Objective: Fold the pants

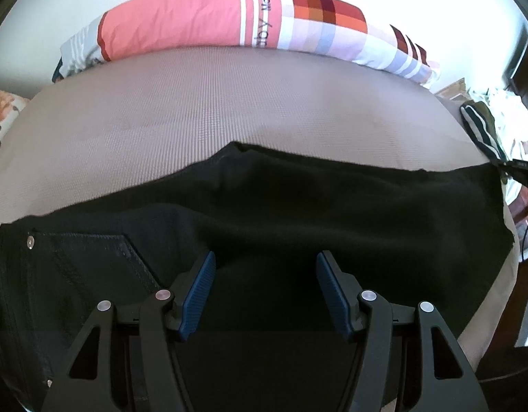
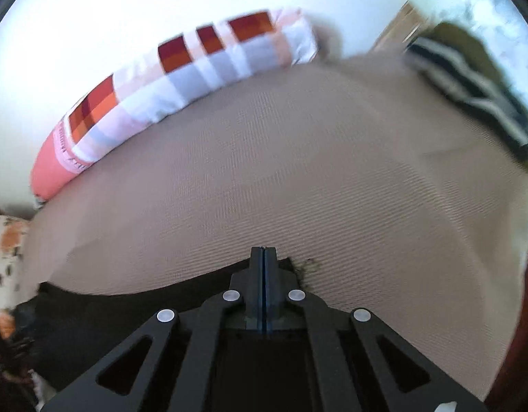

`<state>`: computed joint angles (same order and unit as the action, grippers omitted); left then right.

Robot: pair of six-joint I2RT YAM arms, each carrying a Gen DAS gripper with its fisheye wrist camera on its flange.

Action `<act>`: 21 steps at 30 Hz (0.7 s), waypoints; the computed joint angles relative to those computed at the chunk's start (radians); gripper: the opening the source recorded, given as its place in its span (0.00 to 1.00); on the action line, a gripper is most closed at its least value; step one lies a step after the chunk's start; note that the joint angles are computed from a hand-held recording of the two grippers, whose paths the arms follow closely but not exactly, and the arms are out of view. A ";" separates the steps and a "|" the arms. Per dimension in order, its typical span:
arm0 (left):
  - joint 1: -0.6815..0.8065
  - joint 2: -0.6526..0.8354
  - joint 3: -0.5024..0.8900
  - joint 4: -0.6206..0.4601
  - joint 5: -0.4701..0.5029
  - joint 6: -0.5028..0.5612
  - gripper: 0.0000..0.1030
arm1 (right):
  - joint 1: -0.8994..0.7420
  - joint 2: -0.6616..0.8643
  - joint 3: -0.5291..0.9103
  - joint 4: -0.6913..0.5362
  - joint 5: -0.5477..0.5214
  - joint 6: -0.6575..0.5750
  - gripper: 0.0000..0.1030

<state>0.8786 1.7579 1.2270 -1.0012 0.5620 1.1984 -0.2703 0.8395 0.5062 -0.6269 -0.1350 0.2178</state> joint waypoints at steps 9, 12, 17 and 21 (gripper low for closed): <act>-0.026 0.044 -0.011 0.089 -0.014 -0.038 0.60 | 0.100 0.249 -0.012 0.131 0.159 0.093 0.00; -0.029 0.034 -0.030 0.116 -0.011 -0.016 0.61 | 0.137 0.286 0.016 0.116 0.203 0.124 0.06; -0.003 0.057 0.050 0.007 0.012 0.012 0.62 | 0.272 0.204 0.108 -0.049 0.307 0.193 0.18; 0.043 0.078 0.102 0.017 0.039 0.000 0.63 | 0.503 0.215 0.218 -0.102 0.305 0.278 0.24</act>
